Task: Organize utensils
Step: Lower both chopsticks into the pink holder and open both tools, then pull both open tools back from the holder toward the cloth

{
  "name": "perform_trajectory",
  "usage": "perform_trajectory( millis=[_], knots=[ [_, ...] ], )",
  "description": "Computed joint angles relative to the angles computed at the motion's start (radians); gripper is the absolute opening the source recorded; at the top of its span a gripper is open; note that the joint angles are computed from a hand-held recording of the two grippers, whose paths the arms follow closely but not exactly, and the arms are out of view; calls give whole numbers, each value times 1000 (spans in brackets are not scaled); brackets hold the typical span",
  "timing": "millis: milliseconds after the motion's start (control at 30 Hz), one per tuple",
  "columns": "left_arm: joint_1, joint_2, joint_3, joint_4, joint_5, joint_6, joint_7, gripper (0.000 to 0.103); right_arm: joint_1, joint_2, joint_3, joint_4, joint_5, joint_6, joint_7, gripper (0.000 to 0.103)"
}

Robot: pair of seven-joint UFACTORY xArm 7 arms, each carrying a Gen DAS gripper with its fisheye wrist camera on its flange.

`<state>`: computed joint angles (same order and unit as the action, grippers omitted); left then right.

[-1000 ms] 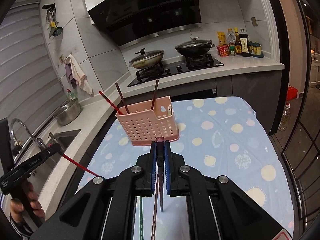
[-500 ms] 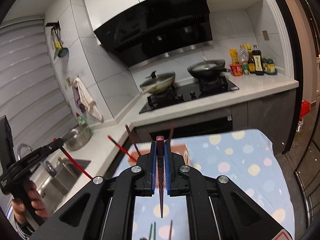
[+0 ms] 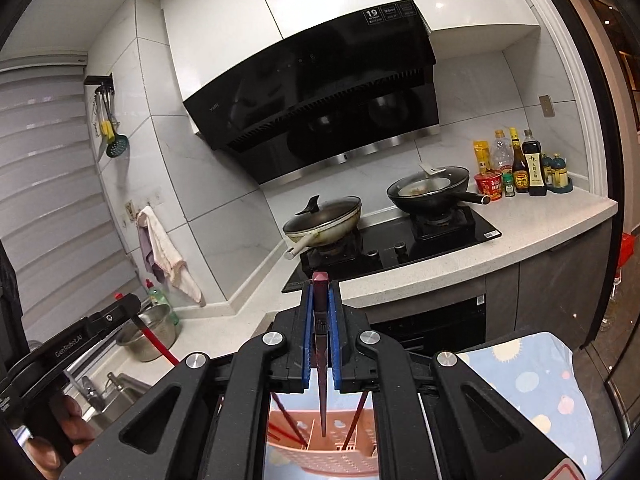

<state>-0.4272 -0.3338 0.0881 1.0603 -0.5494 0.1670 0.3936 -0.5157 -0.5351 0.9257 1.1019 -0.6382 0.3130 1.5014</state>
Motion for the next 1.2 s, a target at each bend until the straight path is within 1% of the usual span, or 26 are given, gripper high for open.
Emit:
perform_trajectory(
  millis=[100,267,433,600,633,700,733,767,800,833,867,900,1000,1067,1200],
  knots=[
    [5,43,-2,12,-1,0,2,7,-29,46,35,7,-17,1,8,7],
    [36,94,-29,-1,13,-11,1,7,-31,133,68,0,-75,19,38,7],
    [76,126,-65,-18,37,-3,-27,7,-8,203,82,-11,-144,46,88,7],
    [108,131,-96,-37,79,2,-70,7,30,261,84,2,-224,106,121,7],
    [113,131,-102,-41,92,-2,-79,7,39,272,81,4,-235,116,130,8],
    [143,125,-129,-54,155,-9,-130,7,64,278,63,-1,-251,130,146,8],
    [147,124,-133,-57,174,-10,-143,8,75,279,58,-3,-262,140,161,13],
    [153,122,-138,-61,196,-7,-162,12,87,281,51,-2,-268,153,170,15],
    [167,120,-148,-62,226,-2,-192,17,102,276,39,-8,-272,157,183,21],
    [173,117,-152,-68,244,-4,-212,28,115,274,27,-11,-278,160,192,29],
    [180,113,-157,-76,263,-12,-235,38,131,265,14,-18,-281,163,201,33],
    [194,106,-167,-86,292,-20,-267,41,147,261,1,-23,-287,165,208,36],
    [183,89,-153,-103,316,-16,-290,45,206,253,-42,-34,-285,178,198,36],
    [167,76,-135,-112,313,-7,-283,45,247,247,-72,-42,-280,187,188,36],
    [170,40,-136,-141,340,2,-300,45,325,232,-119,-59,-278,205,186,36]
  ],
)
